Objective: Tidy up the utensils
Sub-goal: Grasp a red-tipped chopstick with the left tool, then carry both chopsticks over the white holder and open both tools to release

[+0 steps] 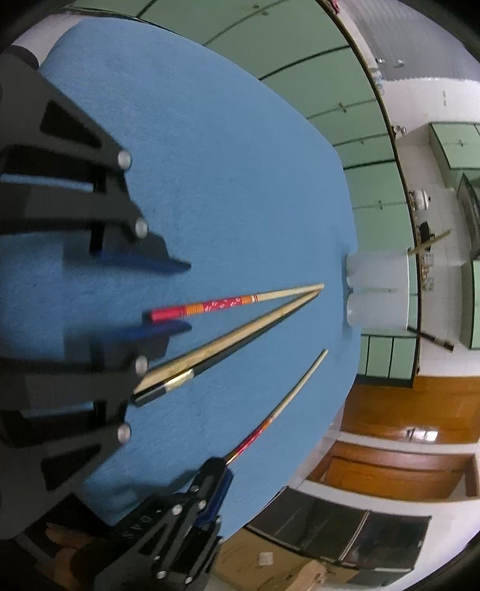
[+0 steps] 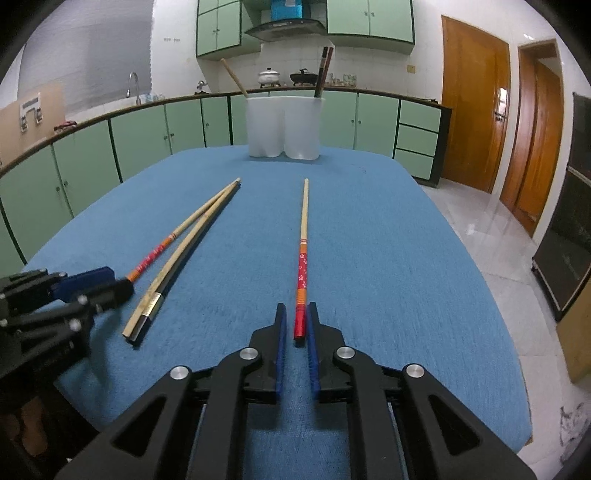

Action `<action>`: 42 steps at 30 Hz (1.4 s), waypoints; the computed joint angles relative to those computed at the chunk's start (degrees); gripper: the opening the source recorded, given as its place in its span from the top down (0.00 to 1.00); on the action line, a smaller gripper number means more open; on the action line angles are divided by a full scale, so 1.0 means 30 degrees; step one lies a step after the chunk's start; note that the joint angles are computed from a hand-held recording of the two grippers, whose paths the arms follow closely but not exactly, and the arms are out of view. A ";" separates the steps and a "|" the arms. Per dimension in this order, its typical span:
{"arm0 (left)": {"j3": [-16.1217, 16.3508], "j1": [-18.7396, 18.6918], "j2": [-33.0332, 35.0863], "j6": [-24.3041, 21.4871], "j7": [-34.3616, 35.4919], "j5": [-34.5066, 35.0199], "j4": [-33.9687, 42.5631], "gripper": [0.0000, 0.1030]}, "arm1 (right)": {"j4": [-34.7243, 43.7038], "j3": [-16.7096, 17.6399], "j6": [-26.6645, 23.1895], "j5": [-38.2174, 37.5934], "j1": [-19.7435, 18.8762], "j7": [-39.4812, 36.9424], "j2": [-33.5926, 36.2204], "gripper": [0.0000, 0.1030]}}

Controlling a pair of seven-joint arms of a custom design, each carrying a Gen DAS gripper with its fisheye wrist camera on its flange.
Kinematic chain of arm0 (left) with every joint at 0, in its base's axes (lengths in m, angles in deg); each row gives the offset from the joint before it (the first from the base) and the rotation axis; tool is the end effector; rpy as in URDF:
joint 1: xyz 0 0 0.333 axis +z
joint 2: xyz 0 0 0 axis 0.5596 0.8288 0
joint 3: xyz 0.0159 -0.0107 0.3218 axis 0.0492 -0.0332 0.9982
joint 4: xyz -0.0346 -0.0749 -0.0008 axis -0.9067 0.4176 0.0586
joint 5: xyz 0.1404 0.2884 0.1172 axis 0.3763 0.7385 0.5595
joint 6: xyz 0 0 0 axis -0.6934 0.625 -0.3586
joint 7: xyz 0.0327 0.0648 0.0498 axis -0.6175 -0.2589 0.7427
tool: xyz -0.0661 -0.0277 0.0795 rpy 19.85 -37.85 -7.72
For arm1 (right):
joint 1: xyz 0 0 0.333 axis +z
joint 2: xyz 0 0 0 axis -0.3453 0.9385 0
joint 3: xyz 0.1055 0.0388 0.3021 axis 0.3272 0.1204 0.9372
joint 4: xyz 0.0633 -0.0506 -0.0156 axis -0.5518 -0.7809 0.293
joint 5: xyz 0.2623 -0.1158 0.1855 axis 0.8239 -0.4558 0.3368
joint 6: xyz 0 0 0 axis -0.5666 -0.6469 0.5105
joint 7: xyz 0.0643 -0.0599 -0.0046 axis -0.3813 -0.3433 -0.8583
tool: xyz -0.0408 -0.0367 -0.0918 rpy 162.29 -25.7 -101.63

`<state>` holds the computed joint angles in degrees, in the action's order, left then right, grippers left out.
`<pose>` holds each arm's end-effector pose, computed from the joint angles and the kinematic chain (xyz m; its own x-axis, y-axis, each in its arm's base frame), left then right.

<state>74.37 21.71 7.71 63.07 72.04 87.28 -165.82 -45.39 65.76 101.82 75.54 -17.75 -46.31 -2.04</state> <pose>0.5574 -0.2094 0.4823 0.1925 -0.9812 -0.0121 -0.6594 -0.1202 -0.7421 0.6263 0.0594 0.4663 0.4772 -0.8788 -0.0084 -0.5306 -0.2804 -0.7999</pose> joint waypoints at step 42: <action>-0.1586 0.1652 -0.5045 -0.1172 0.1813 -0.2629 -0.0606 0.95 | 0.0248 -0.2598 -0.5082 -0.0344 0.0646 0.1732 -0.4592 0.94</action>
<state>69.61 26.67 -7.43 59.56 77.47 79.39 -167.64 -44.65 57.97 86.57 74.51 -15.82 -41.11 -15.81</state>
